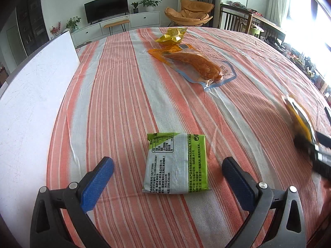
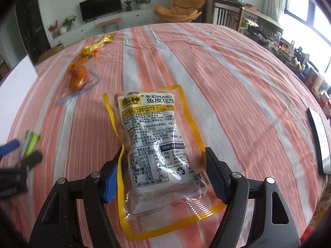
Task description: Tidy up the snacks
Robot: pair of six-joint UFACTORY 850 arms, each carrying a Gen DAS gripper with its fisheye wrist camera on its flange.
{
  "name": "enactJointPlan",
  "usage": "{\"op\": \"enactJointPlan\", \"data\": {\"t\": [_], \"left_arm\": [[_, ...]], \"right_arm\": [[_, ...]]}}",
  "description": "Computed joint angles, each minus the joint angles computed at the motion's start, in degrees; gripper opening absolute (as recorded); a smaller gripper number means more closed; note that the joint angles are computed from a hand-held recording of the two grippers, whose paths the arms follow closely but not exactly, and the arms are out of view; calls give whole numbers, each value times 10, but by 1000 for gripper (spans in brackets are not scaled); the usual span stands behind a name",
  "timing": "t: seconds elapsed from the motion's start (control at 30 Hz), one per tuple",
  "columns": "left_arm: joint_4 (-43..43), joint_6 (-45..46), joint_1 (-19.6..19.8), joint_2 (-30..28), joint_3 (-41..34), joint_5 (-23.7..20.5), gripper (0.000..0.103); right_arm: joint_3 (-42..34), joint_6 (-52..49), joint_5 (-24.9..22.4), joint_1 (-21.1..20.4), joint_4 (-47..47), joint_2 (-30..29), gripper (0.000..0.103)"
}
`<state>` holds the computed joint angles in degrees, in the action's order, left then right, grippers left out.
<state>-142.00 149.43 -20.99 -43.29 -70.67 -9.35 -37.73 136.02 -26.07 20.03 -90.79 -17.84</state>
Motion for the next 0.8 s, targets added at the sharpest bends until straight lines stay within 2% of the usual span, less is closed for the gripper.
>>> {"op": "enactJointPlan", "data": {"t": [0.03, 0.17, 0.8], "left_arm": [[1, -1, 0, 0, 0, 0, 103], [1, -1, 0, 0, 0, 0, 103], [-1, 1, 0, 0, 0, 0, 103]], "right_arm": [[2, -9, -1, 3, 5, 0, 88], [3, 3, 4, -2, -16, -2, 92], [8, 13, 3, 3, -21, 2, 92]]}}
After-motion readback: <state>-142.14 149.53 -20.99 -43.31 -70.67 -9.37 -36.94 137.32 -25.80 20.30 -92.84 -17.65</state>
